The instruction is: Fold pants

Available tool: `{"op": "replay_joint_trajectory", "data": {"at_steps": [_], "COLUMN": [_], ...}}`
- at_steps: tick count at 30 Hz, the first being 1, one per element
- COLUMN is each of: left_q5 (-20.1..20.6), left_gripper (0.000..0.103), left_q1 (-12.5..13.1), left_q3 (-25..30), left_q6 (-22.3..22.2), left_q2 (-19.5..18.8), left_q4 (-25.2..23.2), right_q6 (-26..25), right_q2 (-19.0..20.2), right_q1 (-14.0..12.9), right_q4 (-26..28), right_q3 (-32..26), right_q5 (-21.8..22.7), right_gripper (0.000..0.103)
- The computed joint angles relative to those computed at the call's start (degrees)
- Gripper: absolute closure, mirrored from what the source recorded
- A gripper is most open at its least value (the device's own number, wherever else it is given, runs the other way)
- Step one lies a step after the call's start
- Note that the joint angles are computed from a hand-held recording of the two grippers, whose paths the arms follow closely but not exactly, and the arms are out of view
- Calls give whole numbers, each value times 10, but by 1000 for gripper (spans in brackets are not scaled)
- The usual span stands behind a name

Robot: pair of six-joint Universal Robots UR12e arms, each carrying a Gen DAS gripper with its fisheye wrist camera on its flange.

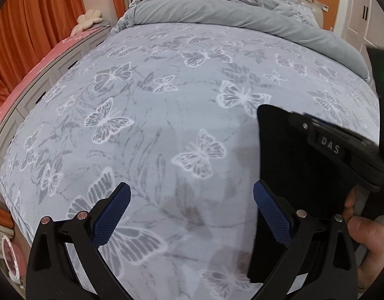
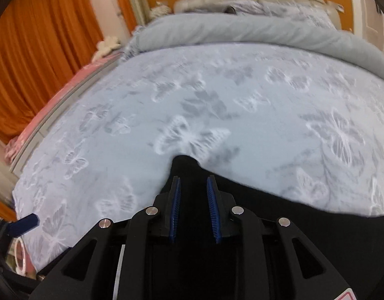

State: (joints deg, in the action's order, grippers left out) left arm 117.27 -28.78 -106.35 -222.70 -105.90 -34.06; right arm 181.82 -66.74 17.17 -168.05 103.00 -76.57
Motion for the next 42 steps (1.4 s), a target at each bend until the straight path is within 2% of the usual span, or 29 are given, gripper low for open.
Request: {"op": "replay_joint_trajectory", "data": {"at_steps": [2, 3, 4, 6, 9, 12, 16, 21, 25, 29, 31, 34, 39, 40, 41, 42], "left_q5": [14, 20, 24, 21, 23, 22, 16, 22, 32, 28, 13, 1, -6, -7, -8, -6], "left_gripper": [6, 6, 6, 6, 6, 6, 6, 6, 6, 6, 6, 6, 6, 6, 6, 6], "left_q1": [-5, -7, -9, -9, -11, -12, -14, -23, -35, -48, -53, -61, -75, -78, -80, -83], "left_q3": [5, 8, 12, 16, 22, 24, 25, 33, 41, 38, 32, 26, 30, 33, 37, 41], "left_q6": [1, 0, -1, -1, 1, 7, 14, 29, 42, 63, 71, 81, 103, 109, 118, 124], "left_q2": [-4, -7, -10, -14, -20, -23, -23, -30, -39, -41, -39, -40, -49, -52, -55, -58], "left_q4": [-5, -10, -17, -22, -35, -35, -24, -21, -30, -21, -9, 8, 24, 25, 27, 28], "right_q6": [-46, -45, -41, -33, -6, 6, -2, 17, 32, 11, 9, 7, -1, -5, -9, -15], "right_q2": [14, 25, 27, 24, 10, -17, -69, -115, -148, -180, -195, -208, -201, -195, -190, -186], "right_q1": [14, 16, 15, 13, 3, -18, -49, -98, -140, -173, -187, -212, -217, -211, -200, -184], "right_q4": [37, 35, 18, 37, 27, 40, 39, 46, 44, 55, 56, 73, 91, 92, 90, 91], "right_q3": [-13, -13, -10, -18, -12, 4, 56, 110, 153, 191, 210, 231, 231, 227, 222, 214], "right_q5": [-42, -46, -43, -34, -7, 30, 25, 19, 23, 38, 40, 86, 148, 149, 130, 88], "right_gripper": [81, 81, 81, 81, 81, 81, 80, 80, 68, 64, 54, 53, 53, 58, 68, 79]}}
